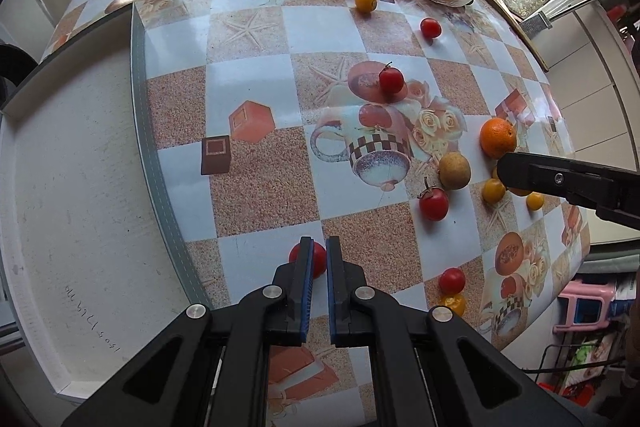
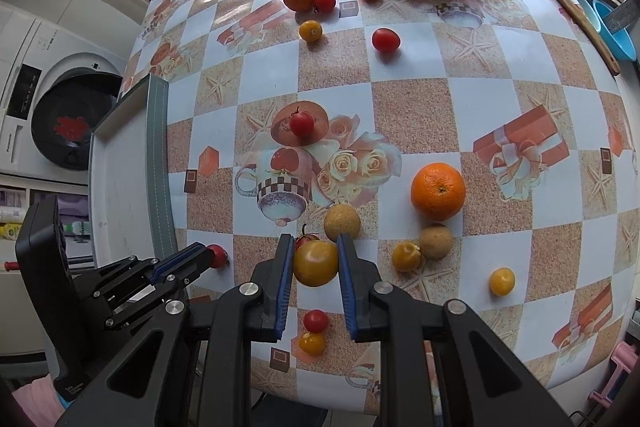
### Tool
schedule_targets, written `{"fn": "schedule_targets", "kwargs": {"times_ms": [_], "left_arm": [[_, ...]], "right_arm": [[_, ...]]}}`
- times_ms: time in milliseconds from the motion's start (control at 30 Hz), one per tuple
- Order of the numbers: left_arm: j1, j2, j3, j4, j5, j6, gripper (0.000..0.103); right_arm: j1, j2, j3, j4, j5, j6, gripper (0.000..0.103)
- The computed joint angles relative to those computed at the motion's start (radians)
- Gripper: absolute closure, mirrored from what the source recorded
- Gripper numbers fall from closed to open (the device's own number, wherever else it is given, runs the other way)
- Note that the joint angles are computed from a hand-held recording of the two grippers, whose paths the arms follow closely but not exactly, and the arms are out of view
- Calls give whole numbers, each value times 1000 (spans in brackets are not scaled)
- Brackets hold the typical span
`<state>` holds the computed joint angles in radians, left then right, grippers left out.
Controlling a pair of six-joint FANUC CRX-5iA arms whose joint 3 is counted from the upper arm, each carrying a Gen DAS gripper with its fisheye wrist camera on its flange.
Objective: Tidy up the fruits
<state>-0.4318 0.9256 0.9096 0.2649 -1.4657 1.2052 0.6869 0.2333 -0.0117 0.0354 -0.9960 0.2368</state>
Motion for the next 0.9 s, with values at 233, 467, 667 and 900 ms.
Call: {"fn": "schedule_targets", "kwargs": {"times_ms": [233,467,667,900], "left_arm": [[-6,-42,-63,-16,74,9,1],[-34,18,33,-102,21,53,1],[-76,79,131,-206,-35,43,1],[-91,177,310,-230,-163,81,1]], "right_arm": [[1,-7,-9,-2,5,-11,79],[0,-9,-14,-8,7,-11,79],[0,-5,-9,-19,6,-7,79],[0,-4,-8,-19,16,-5,79]]}}
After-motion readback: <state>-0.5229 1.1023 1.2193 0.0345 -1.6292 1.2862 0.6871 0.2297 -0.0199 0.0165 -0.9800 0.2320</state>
